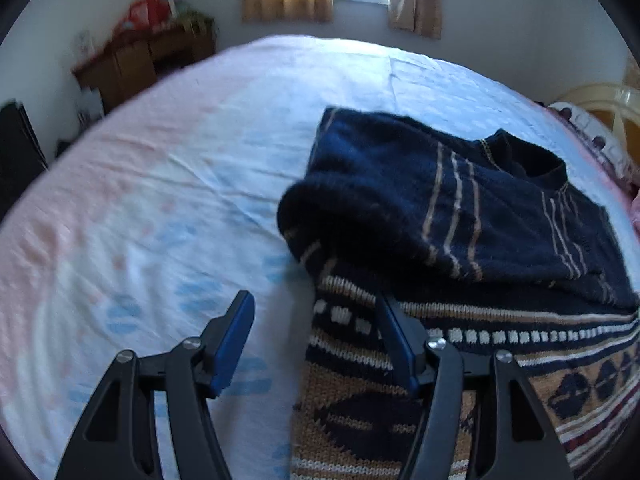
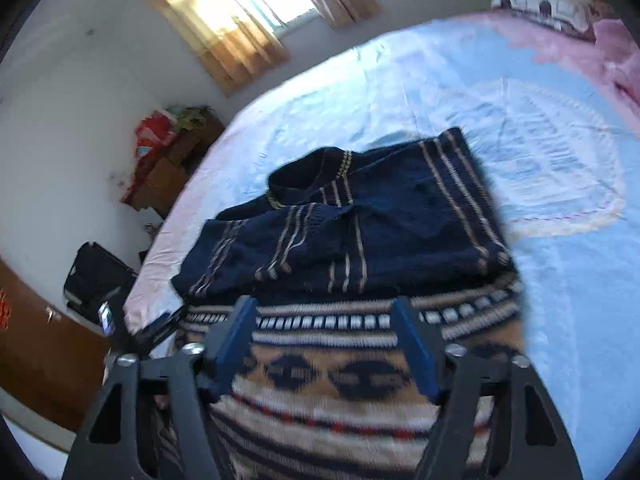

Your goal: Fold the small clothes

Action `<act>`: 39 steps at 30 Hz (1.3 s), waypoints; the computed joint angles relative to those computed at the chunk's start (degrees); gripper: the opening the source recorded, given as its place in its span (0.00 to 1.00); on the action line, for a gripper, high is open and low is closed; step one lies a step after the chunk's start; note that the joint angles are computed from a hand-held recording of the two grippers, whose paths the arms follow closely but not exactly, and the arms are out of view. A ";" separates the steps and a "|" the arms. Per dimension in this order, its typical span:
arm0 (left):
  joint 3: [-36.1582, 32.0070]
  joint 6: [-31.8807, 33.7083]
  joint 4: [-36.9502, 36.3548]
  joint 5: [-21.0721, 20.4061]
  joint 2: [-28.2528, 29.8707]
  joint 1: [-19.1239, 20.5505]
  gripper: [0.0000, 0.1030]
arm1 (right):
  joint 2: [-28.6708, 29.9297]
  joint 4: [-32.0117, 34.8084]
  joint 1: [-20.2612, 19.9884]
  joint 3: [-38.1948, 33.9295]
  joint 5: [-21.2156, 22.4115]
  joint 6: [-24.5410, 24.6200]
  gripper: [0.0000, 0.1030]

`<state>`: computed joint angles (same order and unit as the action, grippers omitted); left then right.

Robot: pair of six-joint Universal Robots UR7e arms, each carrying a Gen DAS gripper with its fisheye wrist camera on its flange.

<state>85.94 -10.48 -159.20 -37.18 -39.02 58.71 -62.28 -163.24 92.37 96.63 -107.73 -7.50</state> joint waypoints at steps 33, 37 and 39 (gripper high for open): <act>6.06 -2.53 -12.87 -13.69 -3.94 3.35 0.70 | 19.02 -18.77 6.41 -17.46 -24.31 -24.59 0.16; 6.04 -2.51 -12.87 -13.65 -3.91 3.33 0.70 | 17.46 -18.60 5.26 -16.14 -25.40 -23.83 0.16; 5.99 -2.39 -12.68 -13.75 -3.91 3.33 0.73 | 17.30 -18.68 4.58 -15.67 -26.44 -23.33 0.16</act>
<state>91.93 -12.87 -171.88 -50.93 -42.93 62.05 -44.98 -181.92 96.95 80.96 -134.17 -30.83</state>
